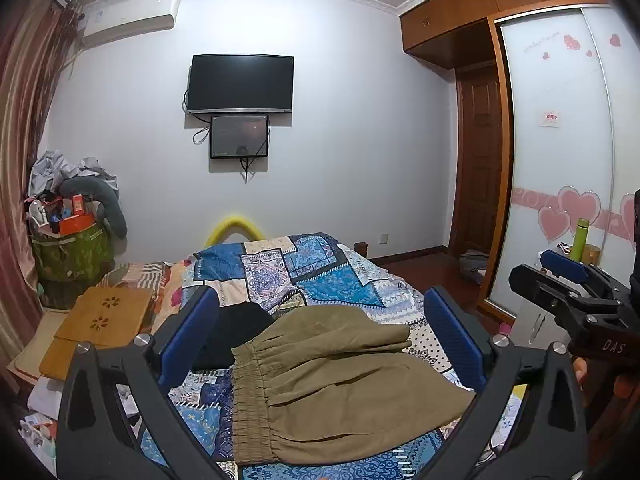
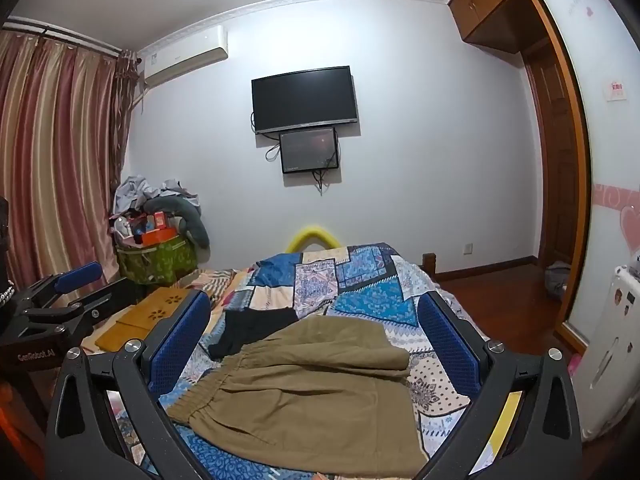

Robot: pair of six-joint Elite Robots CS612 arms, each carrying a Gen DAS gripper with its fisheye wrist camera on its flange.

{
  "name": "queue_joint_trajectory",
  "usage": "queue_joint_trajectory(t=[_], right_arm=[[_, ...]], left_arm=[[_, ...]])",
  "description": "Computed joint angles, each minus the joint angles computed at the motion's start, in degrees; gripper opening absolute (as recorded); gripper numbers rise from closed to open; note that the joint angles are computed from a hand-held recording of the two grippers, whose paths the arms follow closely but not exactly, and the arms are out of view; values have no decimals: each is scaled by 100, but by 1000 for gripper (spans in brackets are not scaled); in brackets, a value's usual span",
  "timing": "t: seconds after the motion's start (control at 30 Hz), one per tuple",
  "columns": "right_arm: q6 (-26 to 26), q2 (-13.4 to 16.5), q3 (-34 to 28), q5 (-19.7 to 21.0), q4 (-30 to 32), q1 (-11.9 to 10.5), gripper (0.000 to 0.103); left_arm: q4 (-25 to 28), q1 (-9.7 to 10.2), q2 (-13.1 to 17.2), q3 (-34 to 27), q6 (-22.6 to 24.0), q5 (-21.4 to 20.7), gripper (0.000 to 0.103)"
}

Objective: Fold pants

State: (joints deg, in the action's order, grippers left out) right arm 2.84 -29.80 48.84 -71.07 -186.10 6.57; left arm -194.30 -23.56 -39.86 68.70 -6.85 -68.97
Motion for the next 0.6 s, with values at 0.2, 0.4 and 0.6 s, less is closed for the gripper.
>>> queue_joint_trajectory(t=[0.2, 0.4, 0.6], right_arm=[[6, 2, 19, -5, -11, 10, 103], [9, 9, 11, -10, -3, 15, 103], [0, 3, 13, -13, 26, 16, 103]], left_arm=[[-1, 12, 19, -2, -25, 7, 103], [6, 14, 44, -29, -42, 20, 103], [2, 13, 50, -25, -64, 36, 103]])
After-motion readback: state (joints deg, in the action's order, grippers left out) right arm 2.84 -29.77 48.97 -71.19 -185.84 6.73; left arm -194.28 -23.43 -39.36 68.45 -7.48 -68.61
